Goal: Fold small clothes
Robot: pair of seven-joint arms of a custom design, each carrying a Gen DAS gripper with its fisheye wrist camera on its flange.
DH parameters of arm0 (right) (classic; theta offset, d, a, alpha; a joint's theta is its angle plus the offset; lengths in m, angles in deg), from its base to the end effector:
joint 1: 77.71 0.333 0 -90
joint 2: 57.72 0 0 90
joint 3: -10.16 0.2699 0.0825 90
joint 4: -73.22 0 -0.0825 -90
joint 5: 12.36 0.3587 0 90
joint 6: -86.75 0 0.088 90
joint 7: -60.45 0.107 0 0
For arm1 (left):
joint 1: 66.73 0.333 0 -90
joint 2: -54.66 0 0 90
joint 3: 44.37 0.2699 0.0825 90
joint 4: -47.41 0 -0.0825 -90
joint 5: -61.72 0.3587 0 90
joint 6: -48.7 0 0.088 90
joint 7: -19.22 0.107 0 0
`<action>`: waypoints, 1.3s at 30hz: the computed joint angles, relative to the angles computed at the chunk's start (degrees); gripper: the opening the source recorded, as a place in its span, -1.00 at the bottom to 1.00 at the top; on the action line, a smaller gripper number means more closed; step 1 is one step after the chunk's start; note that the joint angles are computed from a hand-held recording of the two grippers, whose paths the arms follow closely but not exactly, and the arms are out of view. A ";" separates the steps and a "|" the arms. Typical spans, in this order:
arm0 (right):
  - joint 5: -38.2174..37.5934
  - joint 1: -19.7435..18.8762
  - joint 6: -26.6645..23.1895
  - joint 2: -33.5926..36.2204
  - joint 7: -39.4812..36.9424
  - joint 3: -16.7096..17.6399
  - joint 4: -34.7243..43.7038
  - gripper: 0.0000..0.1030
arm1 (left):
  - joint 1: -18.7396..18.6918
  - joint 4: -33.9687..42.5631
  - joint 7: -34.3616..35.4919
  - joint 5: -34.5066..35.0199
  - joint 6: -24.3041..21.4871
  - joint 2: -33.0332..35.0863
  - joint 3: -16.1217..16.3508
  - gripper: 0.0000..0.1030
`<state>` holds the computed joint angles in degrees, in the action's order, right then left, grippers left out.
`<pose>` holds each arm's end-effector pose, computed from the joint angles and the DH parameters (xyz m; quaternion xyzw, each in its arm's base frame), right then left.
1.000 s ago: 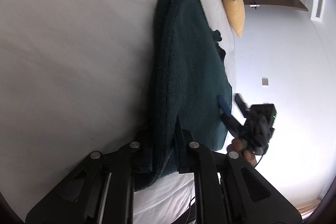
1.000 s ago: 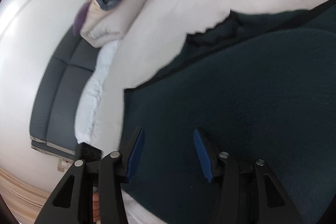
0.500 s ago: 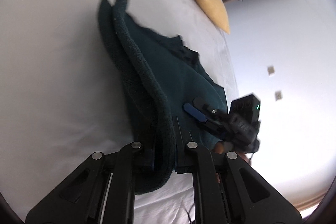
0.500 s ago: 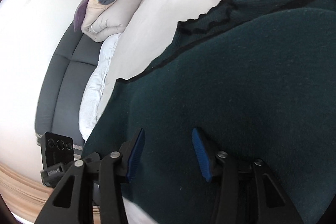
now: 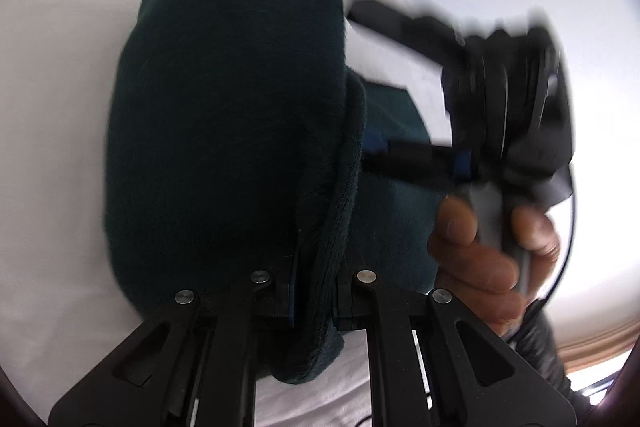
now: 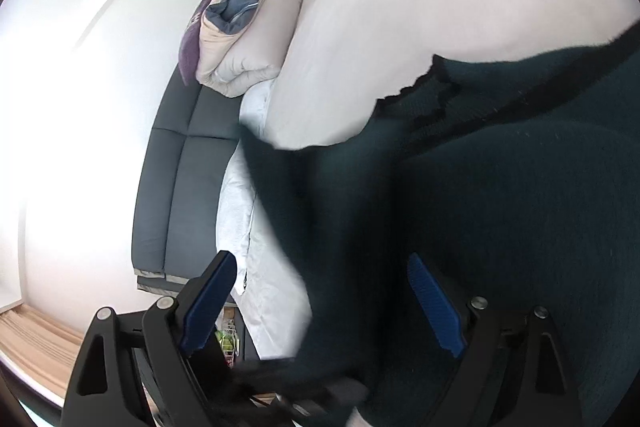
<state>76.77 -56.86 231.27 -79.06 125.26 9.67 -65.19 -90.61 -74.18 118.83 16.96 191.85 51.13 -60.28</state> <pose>0.4334 0.1505 0.4618 -0.4666 0.6860 0.2364 0.5058 0.4209 -0.3471 0.4491 0.5454 -0.7634 0.3152 0.1430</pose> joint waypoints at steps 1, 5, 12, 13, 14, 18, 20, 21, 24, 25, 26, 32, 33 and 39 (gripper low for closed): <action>-0.82 -0.11 0.24 0.61 0.65 0.13 0.50 0.74 | -0.30 0.15 -0.85 1.24 0.38 0.53 -0.48 -0.81; -4.63 -0.91 2.19 2.01 2.94 0.53 1.67 0.29 | -0.96 0.04 -3.44 4.20 1.80 1.04 -1.41 -0.81; -17.97 -2.04 7.55 1.19 11.48 1.60 0.06 -0.73 | -2.16 2.38 -6.86 7.86 2.30 2.15 -2.48 -0.81; -19.22 -2.00 8.03 0.92 12.14 1.37 -0.17 -0.74 | -2.49 3.09 -7.51 8.96 2.39 2.44 -2.84 -0.81; -19.87 -1.92 8.24 0.51 12.13 0.84 -0.44 -0.75 | -2.68 3.64 -8.02 9.60 2.26 2.57 -3.04 -0.81; -23.98 -2.68 7.65 -3.17 12.09 -1.22 -2.80 -0.75 | -3.55 6.09 -8.07 10.28 0.95 3.09 -3.75 -0.81; -27.22 -3.99 6.96 -6.13 12.66 -2.22 -4.89 -0.75 | -4.22 8.65 -8.58 10.96 0.33 4.83 -4.47 -0.81; -28.45 -4.60 6.24 -7.93 12.56 -3.05 -6.24 -0.75 | -4.42 9.57 -8.79 11.46 0.14 5.51 -4.81 -0.81; -32.66 -6.67 3.96 -11.75 13.35 -4.65 -8.72 -0.75 | -5.09 12.57 -9.76 13.06 -0.49 7.80 -5.93 -0.81; -33.90 -7.34 3.53 -12.72 13.80 -4.93 -9.42 -0.75 | -5.47 13.78 -10.70 14.08 -0.74 8.77 -6.40 -0.81; -34.66 -7.76 3.09 -13.47 13.99 -5.39 -10.03 -0.75 | -5.68 14.81 -11.46 15.00 -0.97 9.69 -6.72 -0.81; -36.99 -10.50 1.07 -17.26 13.89 -8.17 -14.26 -0.75 | -5.93 23.53 -16.23 21.81 -4.92 15.75 -7.71 -0.81; -37.17 -10.88 0.85 -18.06 13.72 -8.43 -14.99 -0.75 | -6.03 25.65 -16.93 23.14 -5.57 17.41 -7.72 -0.81; -38.20 -12.36 -0.39 -18.80 14.29 -9.09 -16.27 -0.75 | -8.95 33.91 -24.72 31.53 -8.90 22.55 -8.16 -0.81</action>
<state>38.57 -69.23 230.89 -97.86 139.55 0.58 -81.45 -99.56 -40.28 94.11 48.49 182.95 73.67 -68.45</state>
